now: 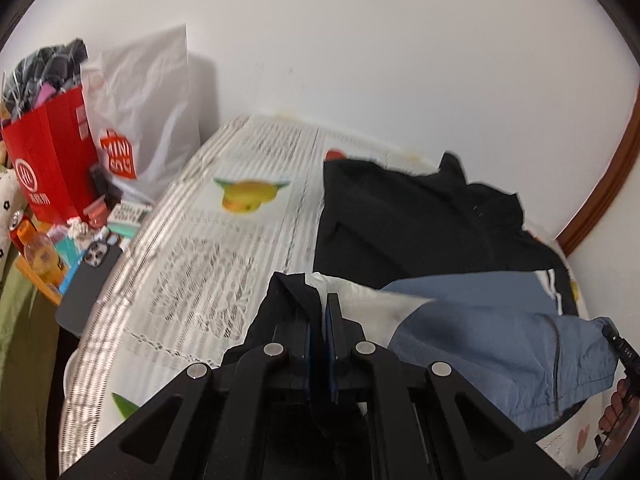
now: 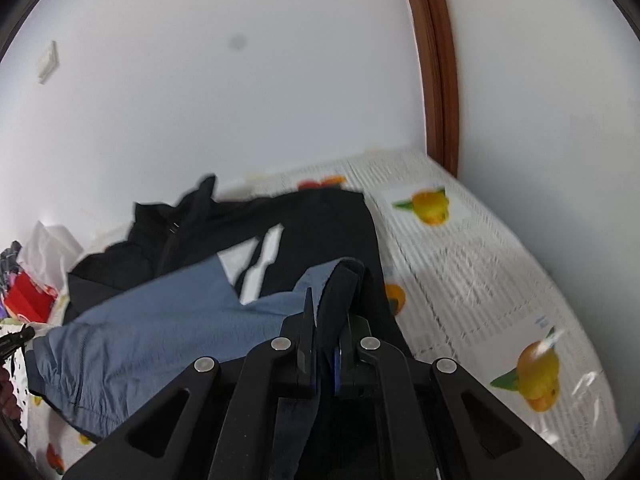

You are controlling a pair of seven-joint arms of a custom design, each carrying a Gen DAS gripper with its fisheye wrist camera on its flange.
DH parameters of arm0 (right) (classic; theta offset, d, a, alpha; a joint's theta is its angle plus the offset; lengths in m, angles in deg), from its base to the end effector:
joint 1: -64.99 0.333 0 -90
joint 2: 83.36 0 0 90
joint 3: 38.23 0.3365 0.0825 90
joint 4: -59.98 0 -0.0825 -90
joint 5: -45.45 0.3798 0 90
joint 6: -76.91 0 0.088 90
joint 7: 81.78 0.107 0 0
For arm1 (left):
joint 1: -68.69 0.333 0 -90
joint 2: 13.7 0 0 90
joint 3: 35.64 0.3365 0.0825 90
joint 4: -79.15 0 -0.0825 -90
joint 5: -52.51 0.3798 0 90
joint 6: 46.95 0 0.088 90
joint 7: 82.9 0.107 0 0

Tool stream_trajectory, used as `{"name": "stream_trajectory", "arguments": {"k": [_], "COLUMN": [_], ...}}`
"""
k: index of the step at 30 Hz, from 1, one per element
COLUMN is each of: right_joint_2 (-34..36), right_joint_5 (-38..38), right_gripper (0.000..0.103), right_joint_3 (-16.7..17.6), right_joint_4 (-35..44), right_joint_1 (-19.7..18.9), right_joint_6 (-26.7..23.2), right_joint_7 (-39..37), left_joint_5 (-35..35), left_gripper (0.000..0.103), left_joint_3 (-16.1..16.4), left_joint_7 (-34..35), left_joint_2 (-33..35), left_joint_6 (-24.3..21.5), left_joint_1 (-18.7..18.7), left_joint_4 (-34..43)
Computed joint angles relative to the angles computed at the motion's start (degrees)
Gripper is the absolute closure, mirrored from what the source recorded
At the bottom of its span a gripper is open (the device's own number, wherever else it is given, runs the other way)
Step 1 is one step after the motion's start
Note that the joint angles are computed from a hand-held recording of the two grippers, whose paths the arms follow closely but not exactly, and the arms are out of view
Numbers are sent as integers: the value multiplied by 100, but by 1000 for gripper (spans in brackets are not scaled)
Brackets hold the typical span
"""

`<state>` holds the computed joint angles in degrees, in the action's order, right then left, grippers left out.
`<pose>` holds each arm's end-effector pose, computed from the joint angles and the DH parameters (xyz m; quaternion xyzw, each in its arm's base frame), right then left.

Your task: Fold large clothes

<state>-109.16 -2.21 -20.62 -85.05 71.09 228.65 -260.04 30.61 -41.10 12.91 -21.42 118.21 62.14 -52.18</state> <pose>0.3831 0.2001 0.4958 -0.4533 0.7926 -0.2838 0.2930 0.5256 -0.0917 0.5108 -0.6645 0.6525 -0.3296 0.1552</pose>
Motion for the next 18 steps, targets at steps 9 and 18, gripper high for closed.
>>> {"name": "stream_trajectory", "arguments": {"k": [9, 18], "right_joint_2": [274, -790], "right_joint_5": [232, 833], "right_gripper": [78, 56], "right_joint_3": [-85, 135], "right_joint_4": [102, -248], "right_joint_1": [283, 808], "right_joint_6": [-607, -1559], "right_joint_7": [-208, -689], "left_joint_5": [511, -440], "left_gripper": [92, 52], "left_joint_3": [-104, 143], "left_joint_7": [-425, 839], "left_joint_2": [154, -615], "left_joint_6": [-167, -110], "left_joint_1": [116, -259], "left_joint_4": [89, -447]}}
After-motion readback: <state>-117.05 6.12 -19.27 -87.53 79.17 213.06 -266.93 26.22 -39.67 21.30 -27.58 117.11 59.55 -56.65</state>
